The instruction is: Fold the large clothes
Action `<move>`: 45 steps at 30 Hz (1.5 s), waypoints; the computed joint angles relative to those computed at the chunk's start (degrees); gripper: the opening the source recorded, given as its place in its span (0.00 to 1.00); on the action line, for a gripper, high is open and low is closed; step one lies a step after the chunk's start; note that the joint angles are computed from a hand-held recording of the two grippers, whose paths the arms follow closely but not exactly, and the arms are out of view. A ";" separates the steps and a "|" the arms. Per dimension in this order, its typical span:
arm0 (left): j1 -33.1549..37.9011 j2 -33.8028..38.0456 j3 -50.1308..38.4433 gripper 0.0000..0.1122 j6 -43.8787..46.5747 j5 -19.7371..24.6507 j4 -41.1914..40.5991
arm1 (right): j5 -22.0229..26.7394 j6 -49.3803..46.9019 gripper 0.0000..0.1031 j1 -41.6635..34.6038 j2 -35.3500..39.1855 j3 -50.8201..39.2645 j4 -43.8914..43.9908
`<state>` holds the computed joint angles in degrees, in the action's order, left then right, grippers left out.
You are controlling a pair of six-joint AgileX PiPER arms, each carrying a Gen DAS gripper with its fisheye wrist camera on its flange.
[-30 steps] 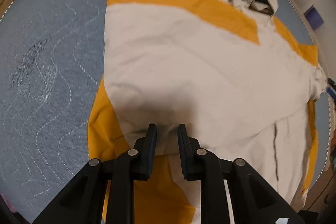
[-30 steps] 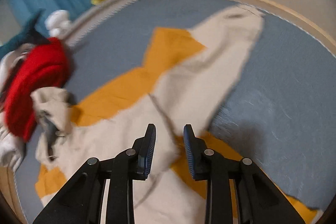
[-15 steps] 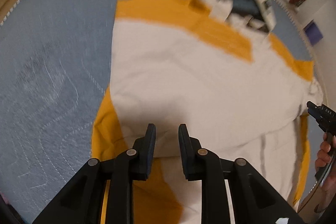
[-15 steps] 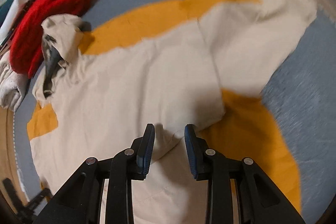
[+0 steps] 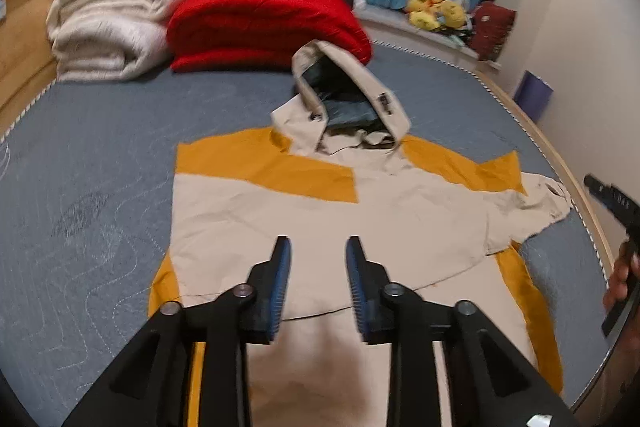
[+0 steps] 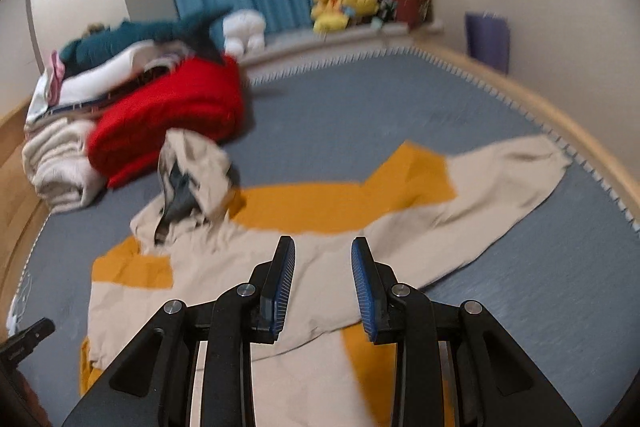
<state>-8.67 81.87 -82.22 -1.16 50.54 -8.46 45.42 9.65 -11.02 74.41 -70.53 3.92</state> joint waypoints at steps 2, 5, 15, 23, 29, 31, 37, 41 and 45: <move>-2.66 -1.44 1.37 0.34 -2.78 -1.78 3.89 | -0.71 -4.83 0.30 -4.19 -2.09 0.73 2.70; -5.42 -2.37 2.30 0.49 -6.94 -3.77 8.91 | 1.05 -8.10 0.35 -7.97 -1.72 -0.04 1.85; -5.90 0.50 0.78 0.62 -11.66 -2.12 10.76 | 5.91 -28.84 0.97 -28.01 4.63 -1.28 15.48; -5.01 1.98 0.26 0.62 -8.20 -0.85 7.32 | 6.30 -35.88 0.96 -37.45 13.92 -6.07 19.67; -4.96 2.75 0.10 0.62 -6.42 -2.25 4.63 | -0.64 -34.20 0.50 -39.32 21.70 -8.28 18.60; -5.30 3.34 -0.49 0.62 -6.09 -2.65 4.46 | -0.23 -36.76 0.41 -40.91 25.07 -10.28 22.28; -6.39 4.77 -0.47 0.62 -6.76 -3.46 4.82 | 6.87 -34.74 0.41 -44.29 41.41 -25.14 27.96; -7.35 5.37 -0.15 0.62 -6.95 -4.47 6.91 | 9.38 -29.06 0.41 -44.22 50.56 -34.84 26.05; -7.84 6.05 0.18 0.62 -8.89 -5.35 8.41 | 10.50 -24.25 0.41 -44.19 57.78 -42.01 24.34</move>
<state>-16.51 87.92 -82.04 -10.05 45.20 -0.05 55.93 -14.60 -55.21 132.18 -112.55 28.26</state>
